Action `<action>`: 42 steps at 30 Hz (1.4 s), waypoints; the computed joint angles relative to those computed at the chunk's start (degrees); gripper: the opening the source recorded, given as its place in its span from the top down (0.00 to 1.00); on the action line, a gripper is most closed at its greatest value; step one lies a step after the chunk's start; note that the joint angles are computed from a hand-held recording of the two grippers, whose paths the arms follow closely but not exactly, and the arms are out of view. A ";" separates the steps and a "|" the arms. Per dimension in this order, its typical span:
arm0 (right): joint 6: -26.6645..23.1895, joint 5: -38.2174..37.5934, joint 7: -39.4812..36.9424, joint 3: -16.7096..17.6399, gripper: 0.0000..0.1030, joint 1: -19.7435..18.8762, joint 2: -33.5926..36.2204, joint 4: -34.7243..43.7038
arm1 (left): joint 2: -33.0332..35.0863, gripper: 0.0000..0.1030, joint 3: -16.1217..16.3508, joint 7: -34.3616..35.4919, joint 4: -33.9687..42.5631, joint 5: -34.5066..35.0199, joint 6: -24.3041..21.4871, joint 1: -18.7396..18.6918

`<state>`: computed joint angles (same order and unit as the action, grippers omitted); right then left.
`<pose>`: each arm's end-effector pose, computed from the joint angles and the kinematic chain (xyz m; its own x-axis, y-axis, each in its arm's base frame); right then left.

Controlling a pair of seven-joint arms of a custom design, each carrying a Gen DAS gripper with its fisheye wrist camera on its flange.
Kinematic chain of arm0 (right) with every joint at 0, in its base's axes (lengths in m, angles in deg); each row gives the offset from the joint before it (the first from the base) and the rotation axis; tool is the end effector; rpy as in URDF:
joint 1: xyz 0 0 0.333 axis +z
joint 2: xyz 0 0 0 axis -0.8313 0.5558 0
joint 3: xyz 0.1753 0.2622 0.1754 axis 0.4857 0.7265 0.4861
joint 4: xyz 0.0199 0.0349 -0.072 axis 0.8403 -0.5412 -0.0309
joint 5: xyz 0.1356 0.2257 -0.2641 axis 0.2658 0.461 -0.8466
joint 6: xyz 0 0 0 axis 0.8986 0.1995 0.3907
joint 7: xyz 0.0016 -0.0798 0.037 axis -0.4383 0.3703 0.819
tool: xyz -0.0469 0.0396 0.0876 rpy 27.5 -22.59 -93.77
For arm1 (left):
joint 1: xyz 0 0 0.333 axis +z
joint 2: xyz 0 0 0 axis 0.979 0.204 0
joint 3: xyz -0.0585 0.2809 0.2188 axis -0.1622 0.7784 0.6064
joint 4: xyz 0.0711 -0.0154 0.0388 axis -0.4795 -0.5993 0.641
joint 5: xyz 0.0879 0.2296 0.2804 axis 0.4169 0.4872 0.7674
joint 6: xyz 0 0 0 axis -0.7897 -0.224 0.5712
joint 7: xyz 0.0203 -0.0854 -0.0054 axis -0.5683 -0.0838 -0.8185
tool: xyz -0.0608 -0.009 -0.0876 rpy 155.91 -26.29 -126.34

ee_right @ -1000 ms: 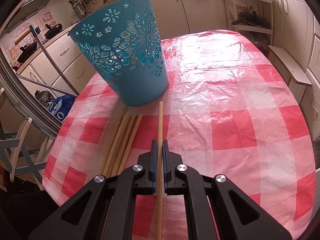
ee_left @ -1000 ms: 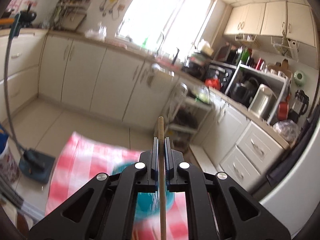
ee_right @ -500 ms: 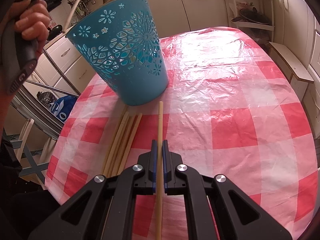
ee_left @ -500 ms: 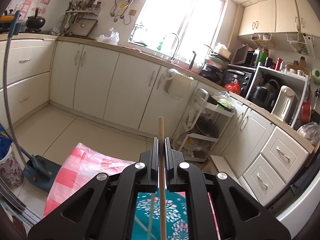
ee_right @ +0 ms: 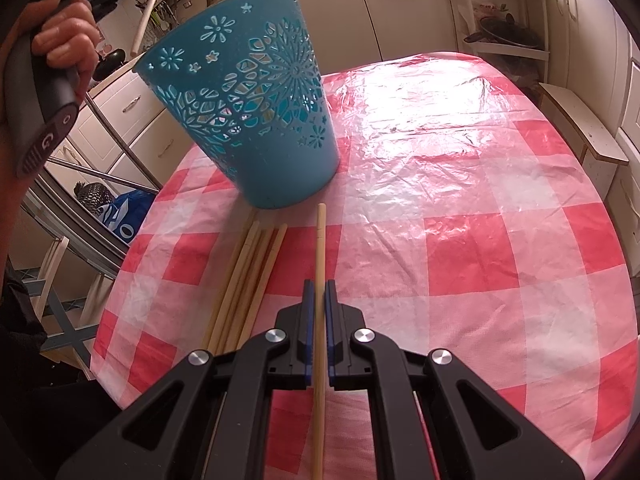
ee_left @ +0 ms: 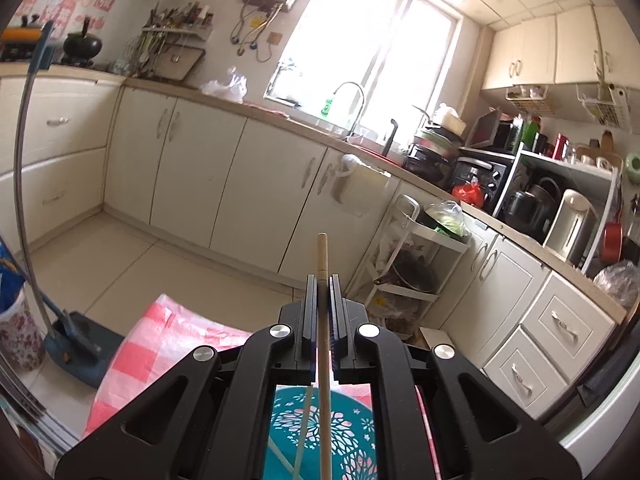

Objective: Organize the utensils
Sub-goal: 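Raise the left tool's chopstick up over the basket opening, then open the left tool to drop the chopstick into the basket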

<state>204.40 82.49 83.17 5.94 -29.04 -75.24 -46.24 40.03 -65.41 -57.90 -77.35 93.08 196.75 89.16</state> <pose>0.3995 0.2673 0.5579 0.4595 -0.8261 -0.3264 -0.8025 -0.2286 -0.5511 0.4978 -0.0848 0.6932 0.2402 -0.9023 0.3580 -0.2160 -0.4092 -0.8865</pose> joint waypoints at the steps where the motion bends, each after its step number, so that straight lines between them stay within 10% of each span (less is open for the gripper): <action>1: 0.01 0.02 0.03 -0.03 0.94 -0.01 -0.03 -0.02 | 0.19 0.95 -0.18 0.74 0.12 0.06 -0.50 -0.24; 21: 0.72 1.78 -0.66 -0.49 0.94 0.28 -0.48 -0.13 | -0.66 0.95 -2.03 -2.46 0.84 0.99 1.03 3.10; 35: 1.45 2.26 -0.79 -0.57 0.94 0.20 -0.64 -0.26 | 0.16 0.94 1.24 7.11 -4.49 -3.60 -6.58 -5.12; 42: 5.54 5.98 -3.44 -1.62 0.94 1.34 -1.75 -1.08 | -7.85 0.58 2.23 15.76 -13.36 -15.16 -7.50 -5.70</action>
